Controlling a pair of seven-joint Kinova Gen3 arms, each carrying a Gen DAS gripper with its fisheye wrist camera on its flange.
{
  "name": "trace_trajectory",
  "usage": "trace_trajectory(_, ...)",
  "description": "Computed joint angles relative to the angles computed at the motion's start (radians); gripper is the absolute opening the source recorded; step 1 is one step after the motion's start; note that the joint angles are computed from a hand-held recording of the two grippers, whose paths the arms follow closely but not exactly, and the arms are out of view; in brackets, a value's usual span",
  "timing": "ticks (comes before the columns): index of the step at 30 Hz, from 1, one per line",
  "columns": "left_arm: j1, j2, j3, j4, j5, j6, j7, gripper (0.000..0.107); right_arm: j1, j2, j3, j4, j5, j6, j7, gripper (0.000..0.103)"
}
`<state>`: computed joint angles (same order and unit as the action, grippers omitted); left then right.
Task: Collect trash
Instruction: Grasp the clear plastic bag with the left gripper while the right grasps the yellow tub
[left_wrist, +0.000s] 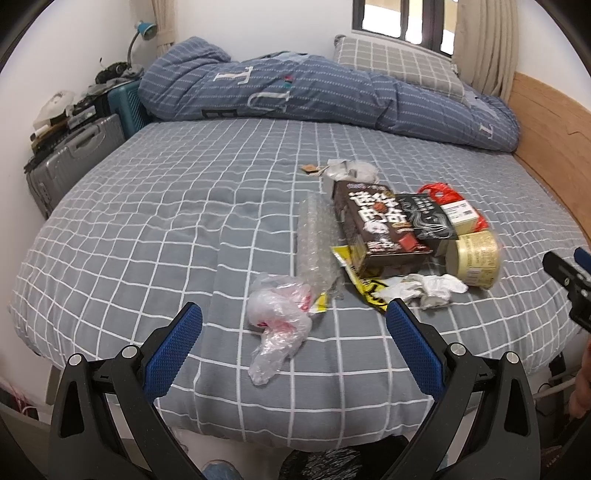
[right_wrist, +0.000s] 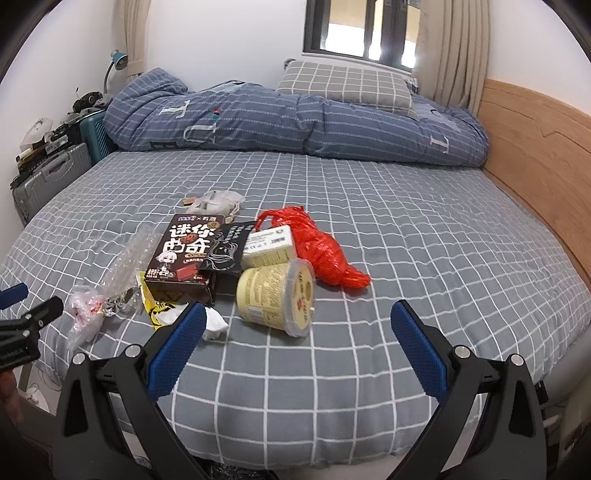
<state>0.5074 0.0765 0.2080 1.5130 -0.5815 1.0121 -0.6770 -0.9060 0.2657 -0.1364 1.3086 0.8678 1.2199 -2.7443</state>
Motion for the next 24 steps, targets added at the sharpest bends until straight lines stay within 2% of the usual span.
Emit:
trace_trajectory(9, -0.049, 0.035, -0.040, 0.023, 0.050, -0.022, -0.048, 0.097, 0.013, 0.115, 0.048, -0.111, -0.068, -0.010, 0.075, 0.096)
trace_trajectory(14, -0.084, 0.050, -0.059, 0.031, 0.109, -0.049, -0.116, 0.093, 0.019, 0.173, 0.085, -0.160, -0.115, -0.020, 0.113, 0.096)
trace_trajectory(24, -0.146, 0.069, -0.073, 0.036, 0.272, -0.118, -0.293, 0.079, 0.028, 0.255, 0.135, -0.231, -0.193, -0.032, 0.157, 0.092)
